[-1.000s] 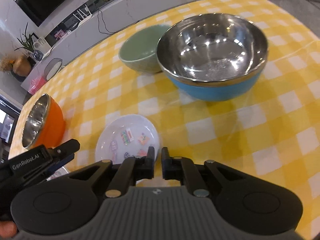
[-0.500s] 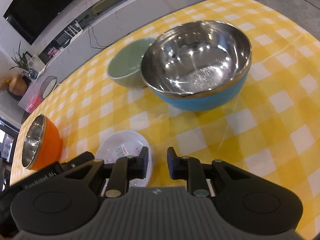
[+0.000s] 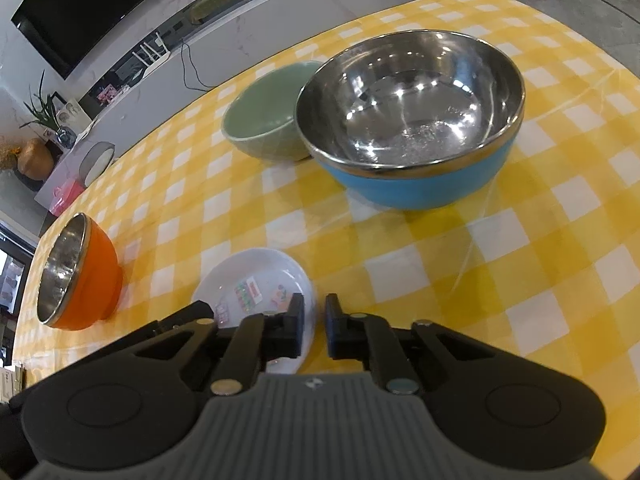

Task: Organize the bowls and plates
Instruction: 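Carry the small white sticker plate with both tools over the glass plate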

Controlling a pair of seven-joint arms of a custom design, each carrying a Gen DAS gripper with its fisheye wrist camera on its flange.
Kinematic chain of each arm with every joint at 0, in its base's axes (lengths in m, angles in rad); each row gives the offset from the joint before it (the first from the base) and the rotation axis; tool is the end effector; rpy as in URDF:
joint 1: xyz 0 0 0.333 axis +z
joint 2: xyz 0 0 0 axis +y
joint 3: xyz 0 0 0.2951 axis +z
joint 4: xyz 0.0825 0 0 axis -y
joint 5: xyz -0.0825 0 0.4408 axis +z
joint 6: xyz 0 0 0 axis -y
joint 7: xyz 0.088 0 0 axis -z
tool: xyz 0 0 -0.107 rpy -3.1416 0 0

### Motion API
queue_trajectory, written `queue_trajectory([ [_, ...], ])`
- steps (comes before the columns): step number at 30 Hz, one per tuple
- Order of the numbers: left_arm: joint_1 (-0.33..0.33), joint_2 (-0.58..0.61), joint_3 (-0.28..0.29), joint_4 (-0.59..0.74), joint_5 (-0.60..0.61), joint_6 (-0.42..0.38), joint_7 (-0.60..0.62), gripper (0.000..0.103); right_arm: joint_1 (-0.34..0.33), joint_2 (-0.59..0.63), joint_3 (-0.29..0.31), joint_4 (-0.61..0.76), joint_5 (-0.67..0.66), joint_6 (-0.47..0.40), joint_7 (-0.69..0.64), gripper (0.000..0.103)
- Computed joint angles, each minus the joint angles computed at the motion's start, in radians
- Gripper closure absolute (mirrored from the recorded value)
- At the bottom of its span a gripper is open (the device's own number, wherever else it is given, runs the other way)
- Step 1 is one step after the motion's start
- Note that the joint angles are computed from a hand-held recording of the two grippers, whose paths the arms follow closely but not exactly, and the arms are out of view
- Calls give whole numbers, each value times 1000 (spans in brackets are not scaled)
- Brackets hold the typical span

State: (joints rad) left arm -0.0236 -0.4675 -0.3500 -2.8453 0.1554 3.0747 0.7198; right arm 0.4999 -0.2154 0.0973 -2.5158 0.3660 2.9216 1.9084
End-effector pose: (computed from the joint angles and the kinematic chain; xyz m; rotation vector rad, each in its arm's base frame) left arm 0.4115 -0.1584 0.3332 -2.1660 1.5863 -0.8471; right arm 0.4529 0.2804 0.3676 -1.7107 1.8313 -0.0436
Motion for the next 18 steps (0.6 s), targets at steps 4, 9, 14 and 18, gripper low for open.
queue_trajectory([
  [4,22,-6,-30,-1,15,7,-16,98,-9,0,9,-2,-22,5,23,103],
  [9,2,-49,-17,-16,12,-11,-16,99,7,-17,-5,-11,-8,11,10,103],
  [14,-36,-144,11,-48,-3,-84,-18,100,59,-39,-43,-14,90,-3,-78,103],
  [18,-69,-249,36,-90,-16,-163,-24,100,86,-65,-46,-16,136,-14,-144,103],
])
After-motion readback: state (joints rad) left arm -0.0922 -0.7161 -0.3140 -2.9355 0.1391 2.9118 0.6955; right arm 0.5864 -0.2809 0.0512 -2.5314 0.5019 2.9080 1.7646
